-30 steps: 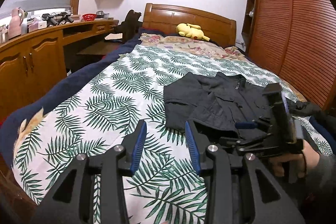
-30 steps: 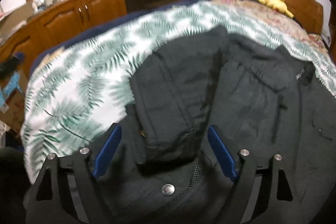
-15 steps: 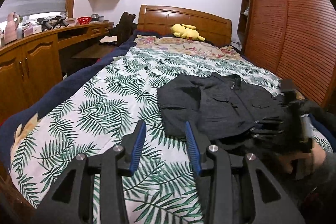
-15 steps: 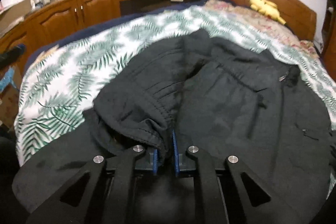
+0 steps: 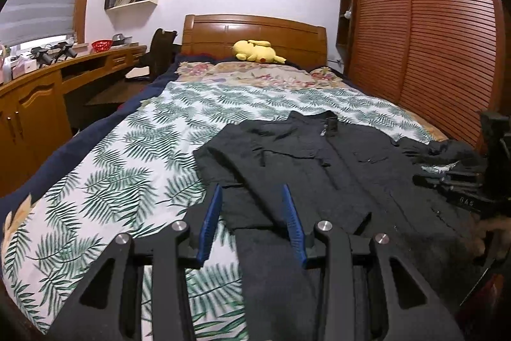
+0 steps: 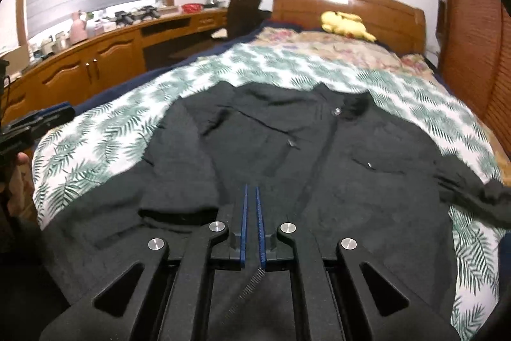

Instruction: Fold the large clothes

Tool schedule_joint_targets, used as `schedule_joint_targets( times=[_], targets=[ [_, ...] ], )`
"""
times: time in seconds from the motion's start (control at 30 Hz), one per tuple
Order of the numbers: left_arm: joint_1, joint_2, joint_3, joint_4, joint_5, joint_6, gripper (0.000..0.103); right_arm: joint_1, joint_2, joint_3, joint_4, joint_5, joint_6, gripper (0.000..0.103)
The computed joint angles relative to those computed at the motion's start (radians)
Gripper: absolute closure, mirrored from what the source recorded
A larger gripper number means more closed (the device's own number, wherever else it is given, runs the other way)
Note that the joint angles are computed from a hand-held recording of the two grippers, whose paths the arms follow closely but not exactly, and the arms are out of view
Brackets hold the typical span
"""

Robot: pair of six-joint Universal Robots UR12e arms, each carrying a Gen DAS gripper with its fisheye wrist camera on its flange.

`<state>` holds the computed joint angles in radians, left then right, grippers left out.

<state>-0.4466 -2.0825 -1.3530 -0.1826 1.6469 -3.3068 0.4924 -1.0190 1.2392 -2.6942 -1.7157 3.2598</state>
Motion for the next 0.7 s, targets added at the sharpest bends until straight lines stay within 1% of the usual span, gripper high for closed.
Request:
schedule_joint_targets(
  times=[0.13,0.17,0.2,0.23,0.27,0.3,0.37,0.47,0.5,0.6,0.63,0.7],
  targets=[
    [-0.006,-0.009,0.013,0.005,-0.001,0.001,0.066,0.001,0.006,-0.009,0.019,0.029,-0.006,0.100],
    [-0.007,-0.010,0.016,0.003,0.004,0.003,0.066,0.003,0.013,-0.019,0.032,0.036,-0.016,0.093],
    [-0.008,-0.011,0.018,-0.001,0.008,0.003,0.066,0.006,0.019,-0.028,0.040,0.041,-0.024,0.074],
    [-0.009,-0.012,0.019,-0.003,0.009,0.002,0.066,0.011,0.028,-0.038,0.047,0.044,-0.035,0.061],
    [-0.009,-0.013,0.021,-0.007,0.011,0.001,0.066,0.014,0.038,-0.048,0.048,0.054,-0.045,0.039],
    [-0.009,-0.013,0.021,-0.009,0.014,0.001,0.066,0.018,0.051,-0.063,0.049,0.074,-0.060,0.035],
    [-0.009,-0.012,0.019,-0.009,0.020,0.000,0.066,0.024,0.073,-0.093,0.062,0.101,-0.080,0.035],
    [-0.009,-0.009,0.015,-0.010,0.030,0.001,0.065,0.032,0.115,-0.158,0.120,0.155,-0.100,0.035],
    [-0.009,-0.009,0.014,-0.012,0.033,0.001,0.065,0.033,0.132,-0.187,0.156,0.187,-0.110,0.035],
    [-0.008,-0.005,0.008,-0.010,0.034,0.001,0.065,0.037,0.168,-0.251,0.255,0.235,-0.132,0.035],
    [-0.008,-0.003,0.006,-0.009,0.041,0.006,0.065,0.040,0.181,-0.273,0.288,0.237,-0.140,0.035],
    [-0.012,-0.003,0.003,-0.005,0.062,0.020,0.065,0.047,0.199,-0.303,0.342,0.203,-0.159,0.035]
  ],
)
